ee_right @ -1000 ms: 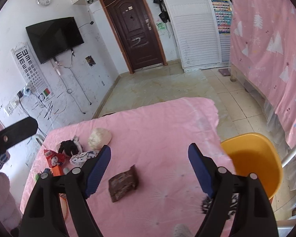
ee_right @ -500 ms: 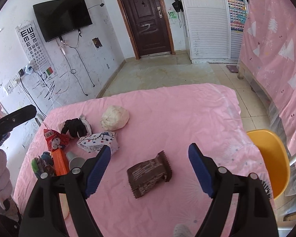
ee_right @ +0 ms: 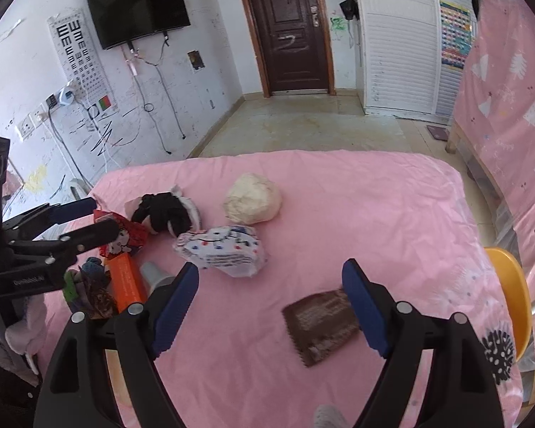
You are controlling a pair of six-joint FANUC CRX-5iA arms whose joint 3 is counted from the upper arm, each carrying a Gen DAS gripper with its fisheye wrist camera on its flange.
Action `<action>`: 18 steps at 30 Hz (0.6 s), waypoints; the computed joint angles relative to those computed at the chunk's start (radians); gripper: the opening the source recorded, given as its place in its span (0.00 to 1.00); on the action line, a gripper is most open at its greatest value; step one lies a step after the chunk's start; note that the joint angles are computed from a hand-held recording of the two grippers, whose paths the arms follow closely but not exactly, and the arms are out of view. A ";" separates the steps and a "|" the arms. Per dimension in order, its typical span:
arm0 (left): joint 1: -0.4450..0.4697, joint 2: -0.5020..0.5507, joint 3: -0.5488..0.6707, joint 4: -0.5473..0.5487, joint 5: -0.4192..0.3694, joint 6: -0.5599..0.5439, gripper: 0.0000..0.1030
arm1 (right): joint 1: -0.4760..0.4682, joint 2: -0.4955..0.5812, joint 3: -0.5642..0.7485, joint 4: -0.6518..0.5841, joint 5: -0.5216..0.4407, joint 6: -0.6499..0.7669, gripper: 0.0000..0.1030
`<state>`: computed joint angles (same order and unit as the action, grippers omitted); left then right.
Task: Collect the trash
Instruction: 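Grasp the red snack wrapper with the left tool while the right tool grasps the Hello Kitty packet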
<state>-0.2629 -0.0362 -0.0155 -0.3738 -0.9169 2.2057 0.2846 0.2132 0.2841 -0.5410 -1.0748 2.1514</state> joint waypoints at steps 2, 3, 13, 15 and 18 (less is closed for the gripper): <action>0.001 -0.004 -0.009 0.002 0.012 -0.008 0.67 | 0.015 0.003 0.004 0.005 -0.004 0.004 0.71; 0.005 -0.003 -0.012 0.014 0.018 -0.020 0.55 | 0.026 0.005 0.004 0.010 -0.004 0.004 0.71; 0.006 -0.061 -0.077 0.021 0.093 -0.037 0.17 | 0.082 0.068 0.060 0.044 -0.035 -0.065 0.71; -0.003 -0.070 -0.077 0.002 0.092 -0.021 0.17 | 0.080 0.081 0.071 0.039 -0.043 -0.087 0.71; -0.011 -0.077 -0.071 -0.017 0.083 -0.002 0.17 | 0.073 0.102 0.095 0.028 -0.070 -0.107 0.70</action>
<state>-0.2740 -0.1135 -0.0870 -0.3909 -0.8334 2.2037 0.3574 0.3150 0.3792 -0.5126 -1.1444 2.0447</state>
